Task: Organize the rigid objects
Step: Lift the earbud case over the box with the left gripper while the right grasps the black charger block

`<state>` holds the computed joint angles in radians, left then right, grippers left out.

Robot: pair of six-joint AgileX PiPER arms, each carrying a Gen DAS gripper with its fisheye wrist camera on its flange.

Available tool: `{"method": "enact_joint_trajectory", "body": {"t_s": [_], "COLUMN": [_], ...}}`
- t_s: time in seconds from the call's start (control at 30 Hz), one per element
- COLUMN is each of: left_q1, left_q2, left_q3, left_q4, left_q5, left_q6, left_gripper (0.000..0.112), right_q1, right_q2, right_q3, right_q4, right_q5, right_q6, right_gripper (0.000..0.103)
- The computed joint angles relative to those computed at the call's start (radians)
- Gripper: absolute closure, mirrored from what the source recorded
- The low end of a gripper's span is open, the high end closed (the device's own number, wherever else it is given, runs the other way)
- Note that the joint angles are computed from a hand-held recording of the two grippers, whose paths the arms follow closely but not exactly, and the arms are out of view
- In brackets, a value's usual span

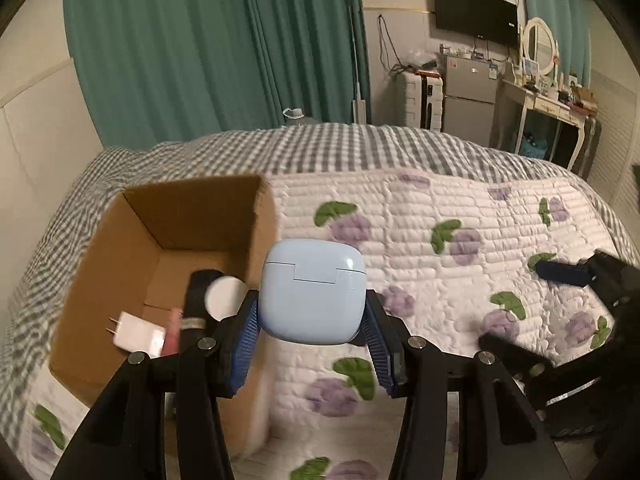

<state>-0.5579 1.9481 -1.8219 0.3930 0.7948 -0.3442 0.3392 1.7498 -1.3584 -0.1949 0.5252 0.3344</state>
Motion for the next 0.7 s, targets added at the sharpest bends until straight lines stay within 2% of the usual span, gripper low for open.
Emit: {"method": "enact_joint_trajectory", "body": {"t_s": [0.3,0.37,0.57,0.7], "left_q1": [0.131,0.160,0.225,0.260], "left_q2": [0.043,0.047,0.089,0.127], "left_q3": [-0.127,-0.145,-0.212,-0.258], "left_q4": [-0.133,-0.167,-0.240,-0.270], "left_q5": [0.062,0.066,0.095,0.116], "left_q6": [0.179,0.211,0.280,0.314], "left_gripper": [0.062,0.062,0.062,0.062], "right_q1": [0.041,0.044,0.056,0.071], "right_q2": [0.224,0.295,0.516,0.669], "right_q3": [-0.283,-0.375,-0.696,-0.938], "right_q4": [0.126,0.146,0.178,0.161], "right_q5": [0.112,0.146,0.289,0.414], "right_q6": [-0.144,-0.165,-0.205,-0.204], "right_gripper": [0.012,0.016,0.018,0.025]}}
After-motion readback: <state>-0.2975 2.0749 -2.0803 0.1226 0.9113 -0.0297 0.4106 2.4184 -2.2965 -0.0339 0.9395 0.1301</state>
